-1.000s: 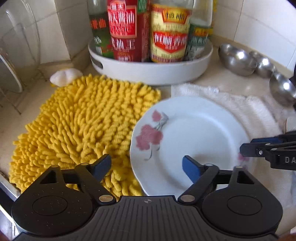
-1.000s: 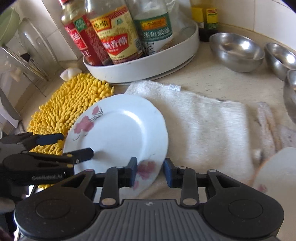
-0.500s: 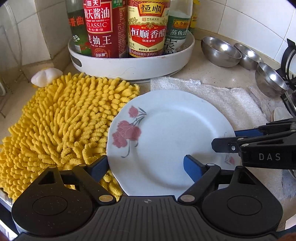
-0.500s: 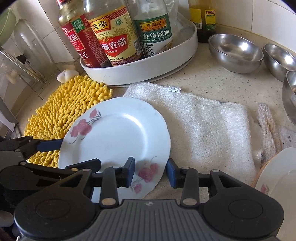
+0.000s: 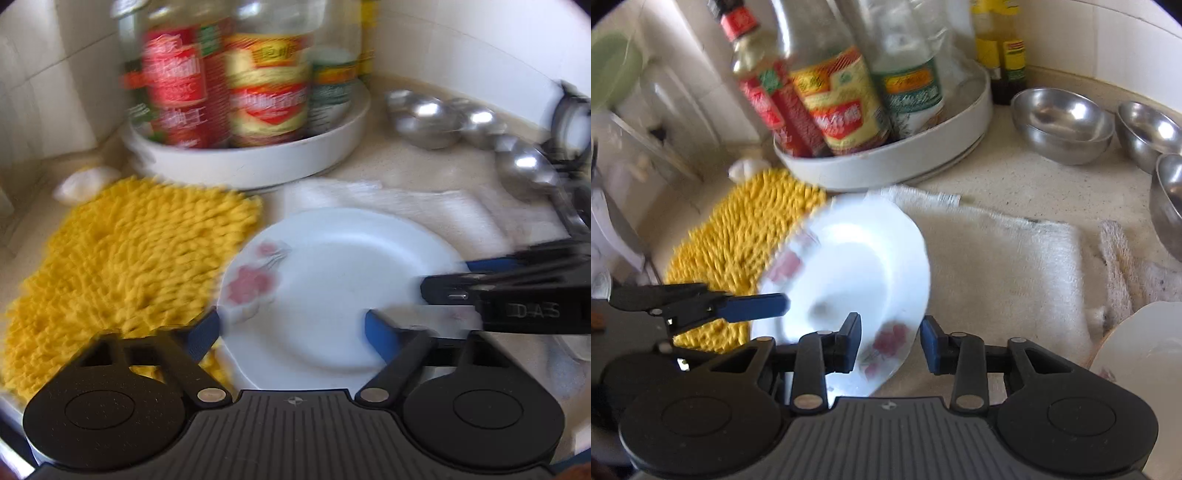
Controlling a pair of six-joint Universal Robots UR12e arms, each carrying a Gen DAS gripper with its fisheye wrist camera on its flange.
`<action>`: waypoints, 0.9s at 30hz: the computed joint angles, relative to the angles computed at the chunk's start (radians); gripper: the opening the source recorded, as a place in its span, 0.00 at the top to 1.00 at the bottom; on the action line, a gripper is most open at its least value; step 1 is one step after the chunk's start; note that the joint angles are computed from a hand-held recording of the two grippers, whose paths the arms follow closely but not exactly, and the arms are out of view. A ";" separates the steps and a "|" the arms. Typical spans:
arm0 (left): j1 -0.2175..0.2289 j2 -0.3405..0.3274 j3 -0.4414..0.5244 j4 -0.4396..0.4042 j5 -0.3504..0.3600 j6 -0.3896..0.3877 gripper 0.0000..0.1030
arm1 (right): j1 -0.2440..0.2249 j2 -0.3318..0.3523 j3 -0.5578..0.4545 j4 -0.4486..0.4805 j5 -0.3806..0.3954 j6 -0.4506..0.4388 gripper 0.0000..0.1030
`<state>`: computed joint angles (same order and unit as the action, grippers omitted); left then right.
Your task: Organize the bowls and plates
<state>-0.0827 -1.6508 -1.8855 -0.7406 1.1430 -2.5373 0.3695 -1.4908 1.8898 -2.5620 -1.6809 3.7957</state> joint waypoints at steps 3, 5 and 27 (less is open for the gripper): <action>-0.031 0.011 -0.013 0.002 0.033 0.067 0.25 | 0.002 0.001 -0.002 0.044 -0.040 0.010 0.60; -0.020 0.009 -0.011 -0.018 0.023 0.047 0.25 | -0.012 -0.011 0.025 0.020 -0.010 0.035 0.60; -0.012 -0.030 -0.010 0.113 0.108 -0.007 0.12 | -0.032 0.012 0.032 -0.063 0.029 0.067 0.53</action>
